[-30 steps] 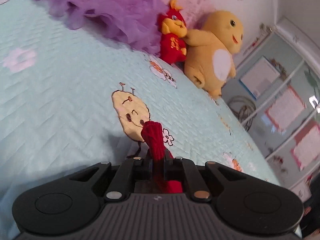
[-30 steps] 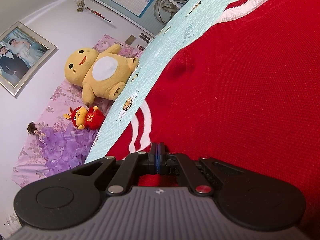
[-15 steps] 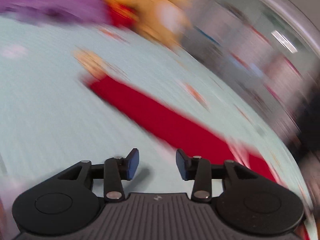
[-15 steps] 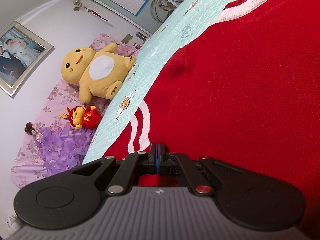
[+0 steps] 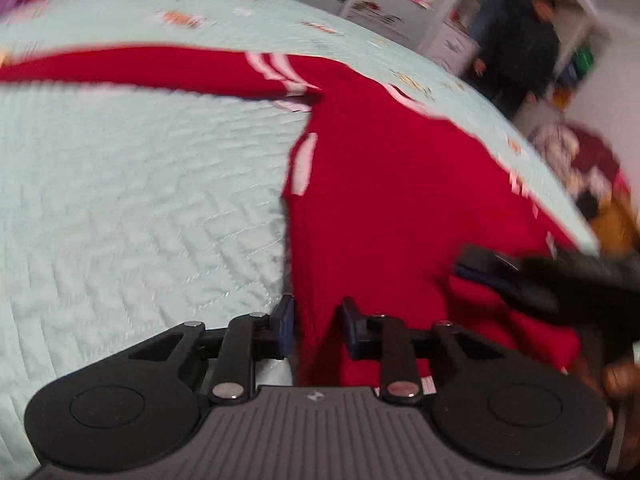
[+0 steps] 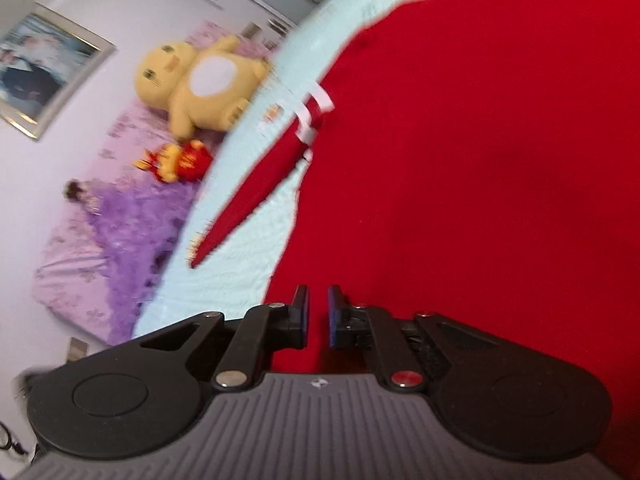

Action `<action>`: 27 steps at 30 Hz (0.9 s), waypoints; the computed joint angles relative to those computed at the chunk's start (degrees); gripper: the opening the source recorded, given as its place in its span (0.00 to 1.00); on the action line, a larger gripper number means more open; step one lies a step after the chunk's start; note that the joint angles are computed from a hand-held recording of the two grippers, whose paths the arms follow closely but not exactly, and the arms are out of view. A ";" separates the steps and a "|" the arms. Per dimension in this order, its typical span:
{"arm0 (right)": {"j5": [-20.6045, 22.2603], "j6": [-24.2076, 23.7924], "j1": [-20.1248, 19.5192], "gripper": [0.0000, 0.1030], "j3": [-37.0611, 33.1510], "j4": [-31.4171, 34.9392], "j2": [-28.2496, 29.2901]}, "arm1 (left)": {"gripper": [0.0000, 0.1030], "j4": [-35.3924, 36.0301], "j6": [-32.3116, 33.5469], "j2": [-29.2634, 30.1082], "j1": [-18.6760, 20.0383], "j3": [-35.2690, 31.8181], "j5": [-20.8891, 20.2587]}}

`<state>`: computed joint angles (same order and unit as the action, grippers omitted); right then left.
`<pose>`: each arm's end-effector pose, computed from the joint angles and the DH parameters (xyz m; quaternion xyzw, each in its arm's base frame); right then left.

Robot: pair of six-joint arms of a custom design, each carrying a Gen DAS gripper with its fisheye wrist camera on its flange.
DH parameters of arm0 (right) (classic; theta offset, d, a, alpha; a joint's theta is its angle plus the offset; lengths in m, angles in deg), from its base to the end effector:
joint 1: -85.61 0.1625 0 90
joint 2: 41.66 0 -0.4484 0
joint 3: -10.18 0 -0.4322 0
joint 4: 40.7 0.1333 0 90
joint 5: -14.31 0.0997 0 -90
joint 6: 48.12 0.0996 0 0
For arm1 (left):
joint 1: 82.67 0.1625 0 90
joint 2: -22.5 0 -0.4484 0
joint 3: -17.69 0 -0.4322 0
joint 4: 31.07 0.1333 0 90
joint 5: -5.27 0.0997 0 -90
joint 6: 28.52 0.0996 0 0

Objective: Fold clothes
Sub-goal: 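Open both grippers and withdraw above the flattened sweater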

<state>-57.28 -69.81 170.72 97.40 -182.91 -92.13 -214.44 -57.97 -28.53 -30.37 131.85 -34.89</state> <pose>0.1000 -0.7643 0.1852 -0.1642 0.9645 -0.1657 0.1237 -0.1987 -0.5995 0.1203 -0.0466 0.8811 -0.4220 0.2081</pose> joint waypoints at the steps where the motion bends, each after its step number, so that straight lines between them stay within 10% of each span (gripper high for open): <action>1: 0.78 -0.40 -0.85 0.14 1.45 -0.52 -2.11 | 0.28 0.51 -0.64 -0.06 0.11 -0.46 0.02; 7: -0.32 -6.43 -4.60 0.42 8.50 -6.85 -11.77 | 0.44 1.35 1.61 3.41 -1.47 -4.31 7.61; 12: -9.40 -11.18 -3.28 0.29 12.02 -21.73 -10.62 | 0.43 0.38 7.73 6.24 -1.01 -7.98 7.41; 14: -10.14 -7.70 -3.35 0.15 10.93 -24.03 -8.93 | 0.12 1.55 6.71 6.30 -0.52 -8.36 8.25; 18: -13.72 -4.45 -1.68 0.14 6.78 -22.59 -3.80 | 0.12 -0.99 3.29 3.95 0.27 -5.04 5.62; 22: -13.84 -12.07 -0.08 0.15 9.31 -21.82 -4.17 | 0.11 -4.59 3.63 2.04 0.33 -2.42 2.09; 27: -13.03 -13.30 -1.09 0.15 10.07 -22.02 -5.11 | 0.23 -9.46 15.08 5.58 0.13 -6.75 6.12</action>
<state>-70.30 -83.11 169.64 107.48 -204.94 -97.24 -223.90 -42.89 -22.95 -30.23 125.10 -28.77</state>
